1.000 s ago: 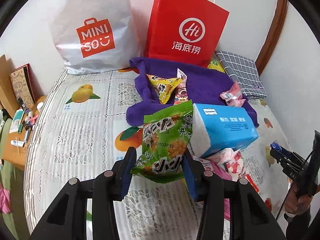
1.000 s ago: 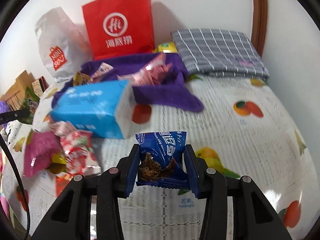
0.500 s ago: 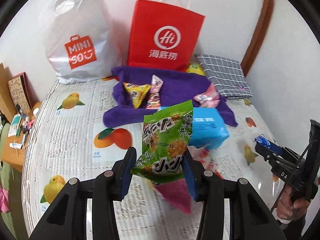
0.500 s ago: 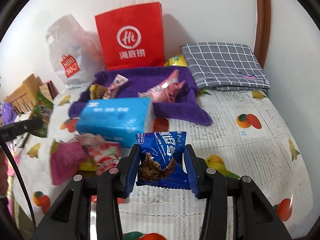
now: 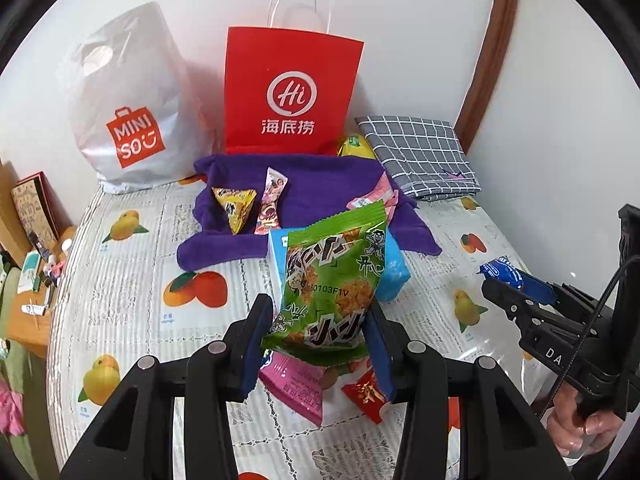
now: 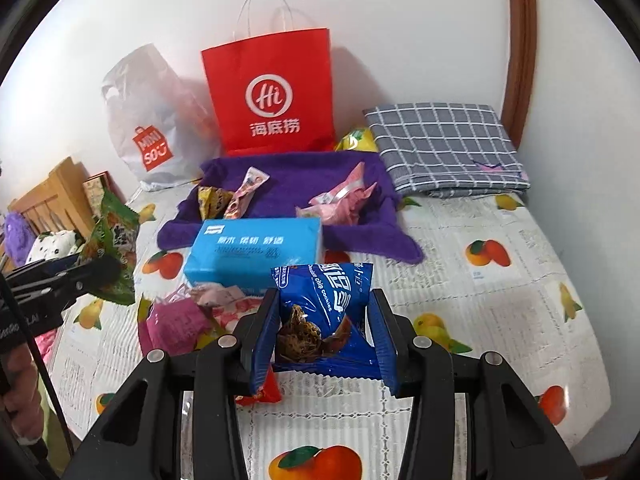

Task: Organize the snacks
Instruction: 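Lift the blue snack and green chip bag and carry both over the purple towel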

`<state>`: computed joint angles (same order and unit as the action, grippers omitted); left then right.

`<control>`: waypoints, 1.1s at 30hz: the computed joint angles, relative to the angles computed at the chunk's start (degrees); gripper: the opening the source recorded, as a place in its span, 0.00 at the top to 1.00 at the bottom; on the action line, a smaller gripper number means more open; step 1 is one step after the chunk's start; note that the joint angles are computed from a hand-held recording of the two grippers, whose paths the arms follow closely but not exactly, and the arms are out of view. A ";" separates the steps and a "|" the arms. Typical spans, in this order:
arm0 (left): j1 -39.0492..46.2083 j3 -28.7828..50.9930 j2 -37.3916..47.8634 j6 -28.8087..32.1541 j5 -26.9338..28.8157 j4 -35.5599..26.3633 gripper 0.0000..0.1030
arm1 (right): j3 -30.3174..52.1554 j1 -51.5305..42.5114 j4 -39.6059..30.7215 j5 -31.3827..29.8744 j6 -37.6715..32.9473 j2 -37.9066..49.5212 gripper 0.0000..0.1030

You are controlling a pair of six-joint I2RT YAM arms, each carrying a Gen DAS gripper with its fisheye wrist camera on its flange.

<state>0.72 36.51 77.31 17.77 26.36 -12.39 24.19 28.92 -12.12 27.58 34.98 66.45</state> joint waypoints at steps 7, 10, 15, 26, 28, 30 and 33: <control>-2.38 3.39 0.53 -2.30 -0.55 -1.32 0.58 | 3.10 -3.86 -1.19 -2.16 -2.80 -0.24 0.57; -3.93 4.94 1.75 -3.24 -1.78 -1.04 0.58 | 4.46 -6.17 -0.46 -3.75 -4.26 0.21 0.57; -5.18 7.46 4.10 -4.15 -2.11 -0.91 0.58 | 6.54 -8.64 0.68 -5.38 -6.53 1.58 0.57; -6.45 13.10 10.48 -5.93 -2.88 0.26 0.58 | 11.34 -12.73 5.52 -9.42 -12.68 8.20 0.57; -6.34 14.50 12.15 -6.20 -3.14 0.34 0.58 | 12.25 -13.45 6.07 -10.45 -13.23 9.50 0.57; -6.25 15.62 13.50 -6.41 -3.34 0.51 0.58 | 13.20 -14.48 6.80 -11.62 -13.97 10.98 0.57; -6.54 16.95 15.16 -6.81 -4.22 0.96 0.58 | 14.44 -15.68 7.48 -12.59 -14.88 12.77 0.57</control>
